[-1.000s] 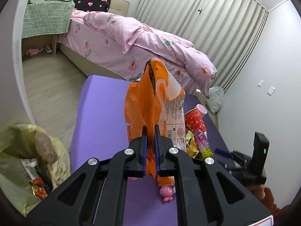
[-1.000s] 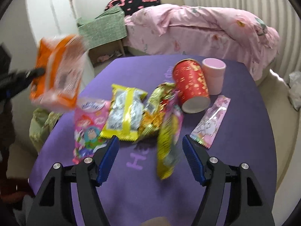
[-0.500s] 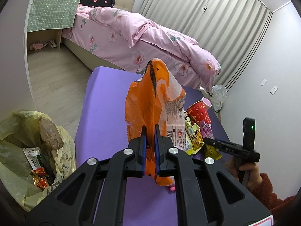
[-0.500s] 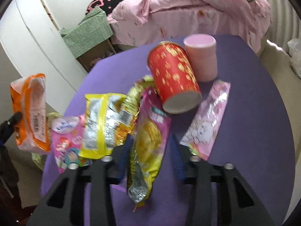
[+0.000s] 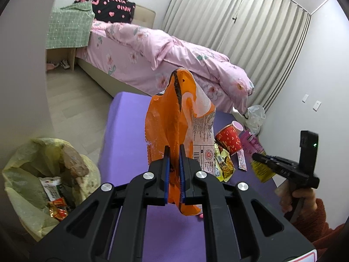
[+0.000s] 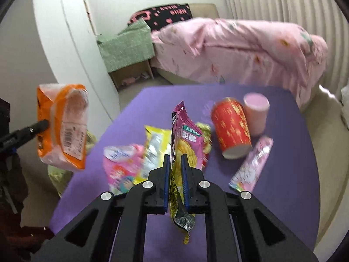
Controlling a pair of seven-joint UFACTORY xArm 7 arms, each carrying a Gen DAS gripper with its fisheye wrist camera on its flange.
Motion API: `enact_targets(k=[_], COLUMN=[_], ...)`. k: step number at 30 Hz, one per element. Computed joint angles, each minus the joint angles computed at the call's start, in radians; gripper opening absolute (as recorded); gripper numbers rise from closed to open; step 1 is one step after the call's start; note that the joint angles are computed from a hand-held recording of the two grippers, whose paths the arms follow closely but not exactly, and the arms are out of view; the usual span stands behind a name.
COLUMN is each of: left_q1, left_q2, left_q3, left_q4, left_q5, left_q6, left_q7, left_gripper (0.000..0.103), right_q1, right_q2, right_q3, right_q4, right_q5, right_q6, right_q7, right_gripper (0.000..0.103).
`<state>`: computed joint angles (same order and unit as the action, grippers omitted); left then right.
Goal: Collect trash
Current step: 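Carry the orange bag and pink chips bag to the yellow trash bag and release both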
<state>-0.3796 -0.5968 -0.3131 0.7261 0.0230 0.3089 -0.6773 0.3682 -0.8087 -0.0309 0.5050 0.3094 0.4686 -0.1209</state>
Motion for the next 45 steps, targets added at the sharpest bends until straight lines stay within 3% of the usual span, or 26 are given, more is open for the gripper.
enact_targets(k=[9,15,21,28,37,42,45], left_q1=[0.065,0.102,0.127,0.229,0.284,0.299,0.273], left_q2=[-0.205,-0.394,-0.556,-0.694,-0.648,-0.48,-0.352], left_q3=[-0.006,-0.004,0.019,0.049,0.065,0.031,0.05], left_q4=[-0.072,-0.153,-0.245,-0.324,-0.387,-0.383,-0.371], left_q5=[0.025,0.038,0.029,0.07,0.076,0.103,0.095], left_q6=[0.079,0.197,0.316,0.407,0.412,0.327,0.27], left_q7=[-0.045,-0.067,-0.084,-0.082,-0.076,-0.072,-0.064], left_gripper=[0.006,0.006,0.006,0.006,0.006,0.006,0.006], right_q1=[0.118,0.185,0.211,0.224,0.225,0.229,0.226], right_q2=[0.064,0.139,0.201,0.251,0.282,0.314,0.318], right_q3=[0.054,0.096,0.127,0.132,0.138,0.132,0.136], right_q4=[0.111,0.185,0.226,0.254,0.25,0.255,0.249], right_q5=[0.023,0.015,0.004,-0.002,0.003,0.025,0.025], right_q6=[-0.074,-0.116,-0.132,-0.13,-0.135,-0.137,-0.134], right_q7=[-0.014,-0.018,-0.002,-0.007,-0.004,-0.006,-0.01], right_gripper=[0.011,0.011,0.011,0.011,0.011,0.011,0.011])
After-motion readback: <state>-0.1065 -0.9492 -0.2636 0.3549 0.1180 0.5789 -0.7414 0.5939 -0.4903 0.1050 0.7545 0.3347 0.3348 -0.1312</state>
